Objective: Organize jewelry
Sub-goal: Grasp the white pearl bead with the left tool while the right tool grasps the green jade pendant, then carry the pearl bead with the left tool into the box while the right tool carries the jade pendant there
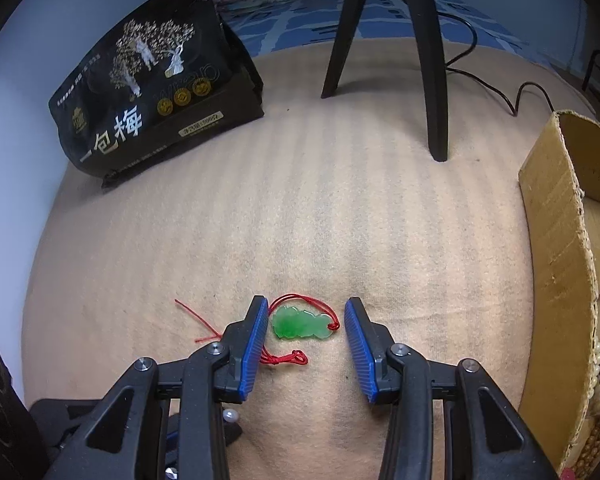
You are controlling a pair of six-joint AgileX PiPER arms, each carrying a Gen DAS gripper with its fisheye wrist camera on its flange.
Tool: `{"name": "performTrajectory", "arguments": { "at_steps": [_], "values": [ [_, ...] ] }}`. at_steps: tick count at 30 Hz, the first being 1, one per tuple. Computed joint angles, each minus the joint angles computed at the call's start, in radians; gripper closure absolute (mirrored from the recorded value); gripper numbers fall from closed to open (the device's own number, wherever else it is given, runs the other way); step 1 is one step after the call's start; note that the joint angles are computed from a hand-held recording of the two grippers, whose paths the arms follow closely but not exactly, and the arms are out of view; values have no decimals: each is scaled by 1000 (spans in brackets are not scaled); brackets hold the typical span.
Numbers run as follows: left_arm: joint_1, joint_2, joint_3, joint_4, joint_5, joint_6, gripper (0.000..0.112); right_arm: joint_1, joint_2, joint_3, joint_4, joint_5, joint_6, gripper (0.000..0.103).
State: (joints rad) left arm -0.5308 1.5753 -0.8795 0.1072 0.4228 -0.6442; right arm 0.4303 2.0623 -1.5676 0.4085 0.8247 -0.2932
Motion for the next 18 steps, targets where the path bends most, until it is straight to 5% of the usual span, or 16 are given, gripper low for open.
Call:
{"name": "performTrajectory", "arguments": {
  "at_steps": [6,18],
  "values": [
    [11,-42,45,1,-2,-12,107,4,-21,40,-25,-43,-34,71],
    [25,-150,97,20,32,-47,108,-49,-117,128,73,-39,-112,72]
  ]
}}
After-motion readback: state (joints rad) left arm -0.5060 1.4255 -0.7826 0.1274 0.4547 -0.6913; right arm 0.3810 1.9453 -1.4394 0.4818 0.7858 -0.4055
